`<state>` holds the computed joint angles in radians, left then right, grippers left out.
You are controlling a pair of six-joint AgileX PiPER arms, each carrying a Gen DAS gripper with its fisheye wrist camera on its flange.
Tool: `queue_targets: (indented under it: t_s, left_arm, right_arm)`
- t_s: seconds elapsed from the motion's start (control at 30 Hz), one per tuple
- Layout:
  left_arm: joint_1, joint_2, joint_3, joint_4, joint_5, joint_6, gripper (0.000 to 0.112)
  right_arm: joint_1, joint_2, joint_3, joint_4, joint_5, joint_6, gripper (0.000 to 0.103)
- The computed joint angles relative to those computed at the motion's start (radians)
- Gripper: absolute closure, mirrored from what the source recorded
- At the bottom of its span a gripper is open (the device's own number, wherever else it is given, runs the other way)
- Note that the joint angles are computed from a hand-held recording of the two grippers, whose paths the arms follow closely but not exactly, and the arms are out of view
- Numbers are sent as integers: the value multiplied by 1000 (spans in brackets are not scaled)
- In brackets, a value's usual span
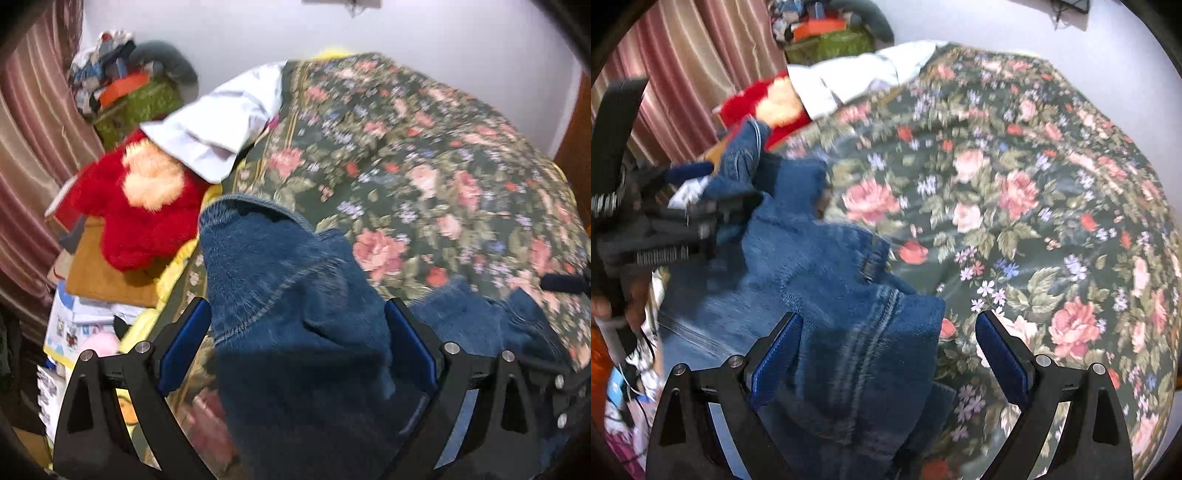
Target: Fold large clothes
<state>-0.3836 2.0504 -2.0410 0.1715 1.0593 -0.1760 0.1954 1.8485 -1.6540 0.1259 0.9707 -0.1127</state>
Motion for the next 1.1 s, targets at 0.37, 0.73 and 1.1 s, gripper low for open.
queue_targets:
  t_s: [0.37, 0.73, 1.1]
  left_arm:
    - [78, 6, -20, -126, 31, 40, 17]
    - [5, -427, 147, -35, -37, -6, 21]
    - [-427, -852, 365, 409, 5, -405, 21]
  right_arm:
    - [-116, -26, 80, 190, -13, -111, 8]
    - [-133, -387, 144, 161, -29, -9, 8]
    - [188, -842, 203, -205, -121, 326, 8]
